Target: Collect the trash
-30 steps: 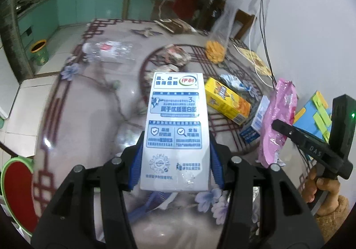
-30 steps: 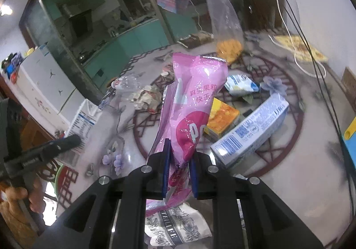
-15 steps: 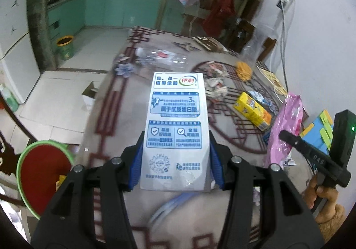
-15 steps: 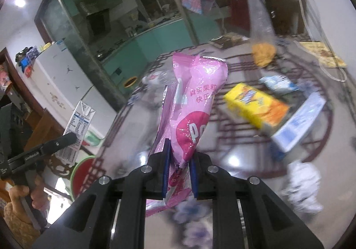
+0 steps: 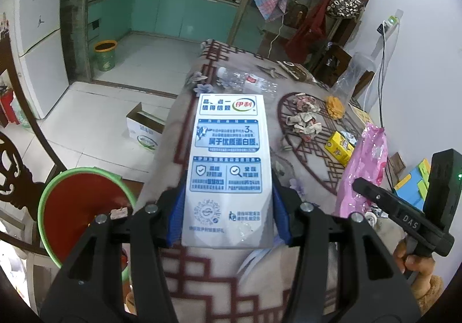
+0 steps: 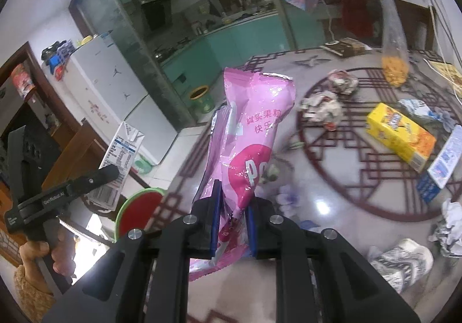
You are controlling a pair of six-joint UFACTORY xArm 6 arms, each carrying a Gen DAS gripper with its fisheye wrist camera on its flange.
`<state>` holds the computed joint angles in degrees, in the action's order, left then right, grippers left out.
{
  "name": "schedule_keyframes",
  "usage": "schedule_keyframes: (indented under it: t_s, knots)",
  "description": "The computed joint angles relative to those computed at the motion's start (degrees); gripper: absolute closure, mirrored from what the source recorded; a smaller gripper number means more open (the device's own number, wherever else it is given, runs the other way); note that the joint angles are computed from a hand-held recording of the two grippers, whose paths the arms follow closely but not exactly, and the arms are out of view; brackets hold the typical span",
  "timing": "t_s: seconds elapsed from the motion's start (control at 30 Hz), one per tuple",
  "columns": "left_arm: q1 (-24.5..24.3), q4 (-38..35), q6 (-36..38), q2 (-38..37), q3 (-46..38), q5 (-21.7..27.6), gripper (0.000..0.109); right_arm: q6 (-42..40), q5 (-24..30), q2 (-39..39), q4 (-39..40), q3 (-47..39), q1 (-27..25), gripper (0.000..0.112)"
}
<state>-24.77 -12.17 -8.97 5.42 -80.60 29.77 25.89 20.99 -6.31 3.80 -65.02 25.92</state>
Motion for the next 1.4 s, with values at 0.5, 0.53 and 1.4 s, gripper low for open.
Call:
schedule_keyframes:
  t_s: [0.5, 0.53, 1.4]
  knots:
    - [3.5, -4.5, 3.4, -4.0, 5.6, -0.5, 0.059, -1.2, -0.8, 6.6, 2.7, -6.6, 4.4, 0.097]
    - [3.6, -4.4, 3.2, -4.0, 5.5, -0.5, 0.059, -1.5, -0.8, 7.3, 3.2, -7.3, 4.8, 0.097]
    - [10.1, -3.9, 0.1, -6.3, 9.5, 1.4, 0.059, -11.7, 2.8, 20.6, 15.1, -22.8, 9.6, 0.097]
